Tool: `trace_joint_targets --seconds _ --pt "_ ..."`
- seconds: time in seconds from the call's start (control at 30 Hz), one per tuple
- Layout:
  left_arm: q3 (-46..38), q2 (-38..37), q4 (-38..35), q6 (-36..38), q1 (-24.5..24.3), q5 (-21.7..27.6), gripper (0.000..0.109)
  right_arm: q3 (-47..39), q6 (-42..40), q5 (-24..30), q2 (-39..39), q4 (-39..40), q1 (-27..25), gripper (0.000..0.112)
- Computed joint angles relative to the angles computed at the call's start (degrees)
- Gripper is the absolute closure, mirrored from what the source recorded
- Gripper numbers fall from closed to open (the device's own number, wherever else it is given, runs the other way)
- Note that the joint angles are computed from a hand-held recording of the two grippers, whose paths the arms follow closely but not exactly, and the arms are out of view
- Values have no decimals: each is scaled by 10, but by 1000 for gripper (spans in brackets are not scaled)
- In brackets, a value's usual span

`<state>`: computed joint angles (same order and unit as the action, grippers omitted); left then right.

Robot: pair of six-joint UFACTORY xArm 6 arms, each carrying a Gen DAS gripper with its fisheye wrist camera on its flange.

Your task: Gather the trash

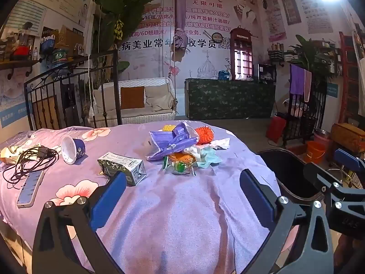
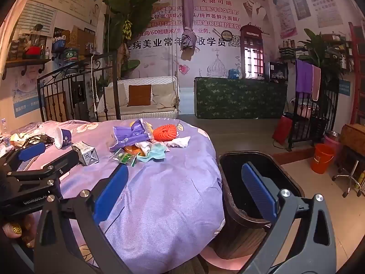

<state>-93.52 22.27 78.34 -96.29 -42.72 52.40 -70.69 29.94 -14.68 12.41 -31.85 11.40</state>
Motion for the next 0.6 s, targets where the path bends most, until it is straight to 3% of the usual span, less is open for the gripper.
trace_joint_targets --seconds 0.47,0.6 --pt "-24 16 2 7 2 -3 10 16 -45 -7 -2 51 3 14" --pt "-3 5 13 -10 1 -7 10 5 -10 3 0 20 -2 14"
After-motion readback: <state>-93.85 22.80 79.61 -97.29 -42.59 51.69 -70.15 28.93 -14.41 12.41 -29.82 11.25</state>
